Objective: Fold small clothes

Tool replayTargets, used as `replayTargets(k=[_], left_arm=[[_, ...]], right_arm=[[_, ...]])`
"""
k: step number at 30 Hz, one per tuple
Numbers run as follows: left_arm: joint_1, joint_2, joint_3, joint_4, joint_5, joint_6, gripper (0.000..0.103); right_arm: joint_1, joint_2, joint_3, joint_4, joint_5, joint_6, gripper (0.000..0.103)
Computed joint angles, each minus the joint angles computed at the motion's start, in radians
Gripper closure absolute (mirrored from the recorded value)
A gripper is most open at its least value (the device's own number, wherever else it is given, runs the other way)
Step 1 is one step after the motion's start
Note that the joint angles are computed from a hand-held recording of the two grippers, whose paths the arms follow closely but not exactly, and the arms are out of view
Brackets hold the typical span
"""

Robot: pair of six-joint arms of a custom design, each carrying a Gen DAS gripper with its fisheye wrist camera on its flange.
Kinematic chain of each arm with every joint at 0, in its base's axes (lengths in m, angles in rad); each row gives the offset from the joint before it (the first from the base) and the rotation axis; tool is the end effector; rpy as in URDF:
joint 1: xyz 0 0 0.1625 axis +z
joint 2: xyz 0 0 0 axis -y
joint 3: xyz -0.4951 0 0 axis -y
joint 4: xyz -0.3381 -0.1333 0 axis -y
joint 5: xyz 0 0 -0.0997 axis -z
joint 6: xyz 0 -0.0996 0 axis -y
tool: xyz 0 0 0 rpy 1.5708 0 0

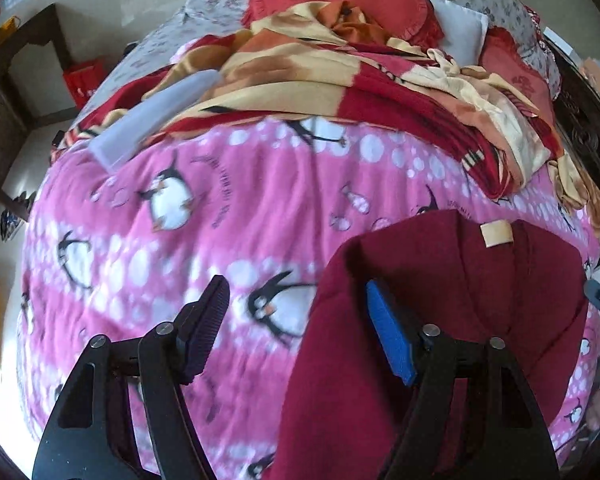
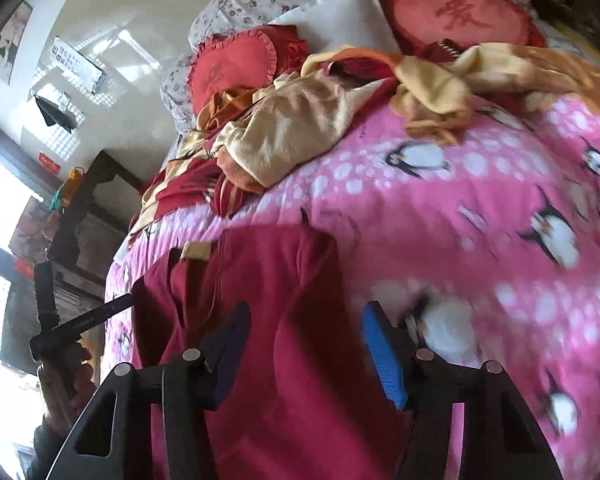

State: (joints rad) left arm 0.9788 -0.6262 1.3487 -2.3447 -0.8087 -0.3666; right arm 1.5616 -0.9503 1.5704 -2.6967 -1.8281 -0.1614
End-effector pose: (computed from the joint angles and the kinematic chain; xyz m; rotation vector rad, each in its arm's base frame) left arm -0.2553 -0.7418 0.1623 0.2495 2.4277 -0.5065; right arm 0.1015 -0.6979 0.3329 0.1181 -2.7655 0.6819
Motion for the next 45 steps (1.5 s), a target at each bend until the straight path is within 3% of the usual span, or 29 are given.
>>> replayTargets(k=[1,2,4,5,6,7,8,11,13,16,19,22,24,29,33,40,45], left_arm=[[0.004,0.012,-0.019,0.019,0.001,-0.002,0.048],[0.008,0.022,-0.036,0.042,-0.004,-0.003,0.062],[0.015,0.03,-0.051,0.044,-0.025,0.009,0.07],[0.011,0.029,-0.039,0.008,-0.02,0.033,0.091],[0.009,0.026,-0.032,-0.017,-0.03,0.063,0.094],[0.002,0.022,-0.023,-0.031,-0.027,0.097,0.094],[-0.009,0.018,-0.011,-0.054,0.004,0.137,0.094],[-0.009,-0.005,-0.016,-0.096,0.003,0.186,0.095],[-0.004,-0.015,-0.045,-0.098,-0.001,0.206,0.095],[0.001,-0.01,-0.044,-0.158,-0.001,0.249,0.095],[0.011,0.039,-0.096,-0.075,0.046,0.24,0.095],[0.019,0.027,-0.087,-0.084,0.012,0.206,0.095],[0.002,-0.016,-0.034,-0.15,-0.023,0.222,0.095],[-0.066,-0.159,0.163,-0.286,-0.055,0.265,0.095],[-0.134,-0.295,0.362,-0.342,-0.055,0.225,0.095],[-0.271,-0.519,0.697,-0.3,-0.051,-0.015,0.095],[-0.315,-0.623,0.891,-0.25,-0.127,-0.221,0.095]], right_arm=[[0.0,0.013,-0.016,0.001,-0.007,-0.006,0.046],[-0.001,0.025,-0.035,0.015,-0.01,-0.008,0.046],[0.012,0.055,-0.063,0.01,-0.096,-0.018,0.062],[0.019,0.066,-0.073,0.009,-0.132,-0.024,0.072],[0.019,0.068,-0.077,0.011,-0.134,-0.025,0.077],[0.02,0.068,-0.079,0.015,-0.129,-0.033,0.09],[0.026,0.069,-0.081,0.015,-0.144,-0.049,0.09],[0.048,0.066,-0.065,-0.043,-0.178,-0.11,0.092],[0.047,0.054,-0.062,-0.061,-0.151,-0.125,0.093],[0.034,0.055,-0.08,-0.072,-0.102,-0.117,0.093],[0.02,0.095,-0.127,-0.026,-0.118,-0.09,0.093],[0.007,0.104,-0.142,0.014,-0.1,-0.059,0.092],[0.009,0.075,-0.116,-0.007,-0.044,-0.062,0.092],[0.077,-0.023,0.029,-0.126,-0.098,-0.182,0.092],[0.112,-0.141,0.199,-0.214,-0.069,-0.227,0.092],[0.177,-0.338,0.516,-0.311,-0.091,-0.243,0.093],[0.196,-0.42,0.738,-0.391,-0.15,-0.191,0.093]])
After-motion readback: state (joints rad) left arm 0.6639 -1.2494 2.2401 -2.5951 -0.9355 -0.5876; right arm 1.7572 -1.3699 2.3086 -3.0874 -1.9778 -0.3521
